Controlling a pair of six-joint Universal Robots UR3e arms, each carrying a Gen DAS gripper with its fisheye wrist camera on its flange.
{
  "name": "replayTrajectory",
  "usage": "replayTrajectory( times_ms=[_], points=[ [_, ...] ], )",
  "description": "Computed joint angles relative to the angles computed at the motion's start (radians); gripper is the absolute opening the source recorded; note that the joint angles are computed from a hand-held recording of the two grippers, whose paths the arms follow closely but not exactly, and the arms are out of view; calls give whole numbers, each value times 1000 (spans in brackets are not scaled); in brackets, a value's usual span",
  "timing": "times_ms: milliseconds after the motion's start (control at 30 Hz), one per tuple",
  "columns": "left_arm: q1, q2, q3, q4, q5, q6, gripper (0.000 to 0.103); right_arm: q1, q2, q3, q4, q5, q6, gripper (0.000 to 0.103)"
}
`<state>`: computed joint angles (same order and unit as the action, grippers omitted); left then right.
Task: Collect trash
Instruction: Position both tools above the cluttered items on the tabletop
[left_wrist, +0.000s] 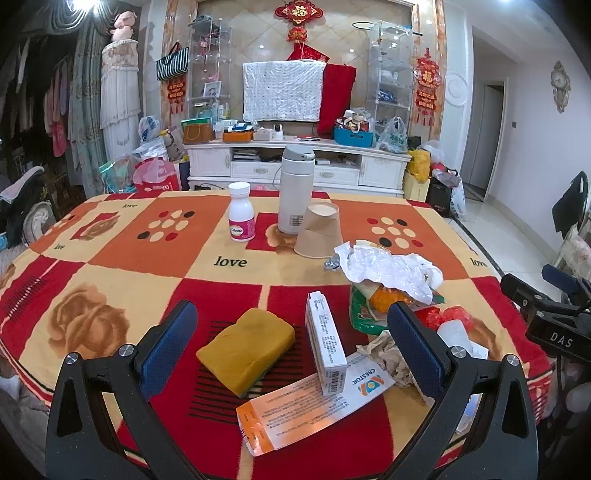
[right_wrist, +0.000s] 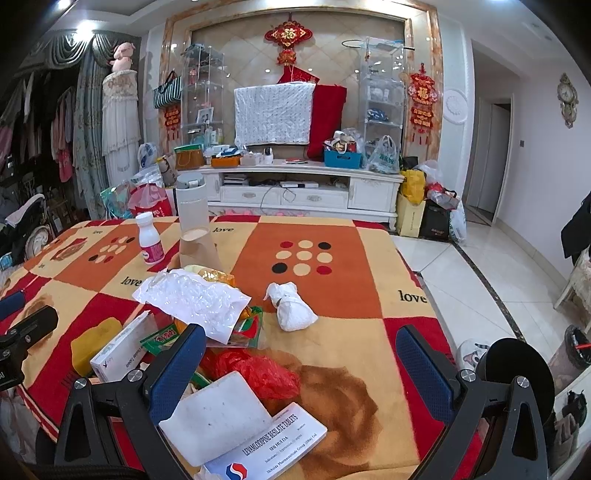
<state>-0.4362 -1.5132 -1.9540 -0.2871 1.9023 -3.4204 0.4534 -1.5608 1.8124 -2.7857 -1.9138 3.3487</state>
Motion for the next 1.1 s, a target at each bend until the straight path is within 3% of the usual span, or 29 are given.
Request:
replayTrajectory(
  times_ms=[1100],
  points=[
    [-19,-10,12,-35,1,-20,103,-43,-34,49,13,66,4,102]
  ],
)
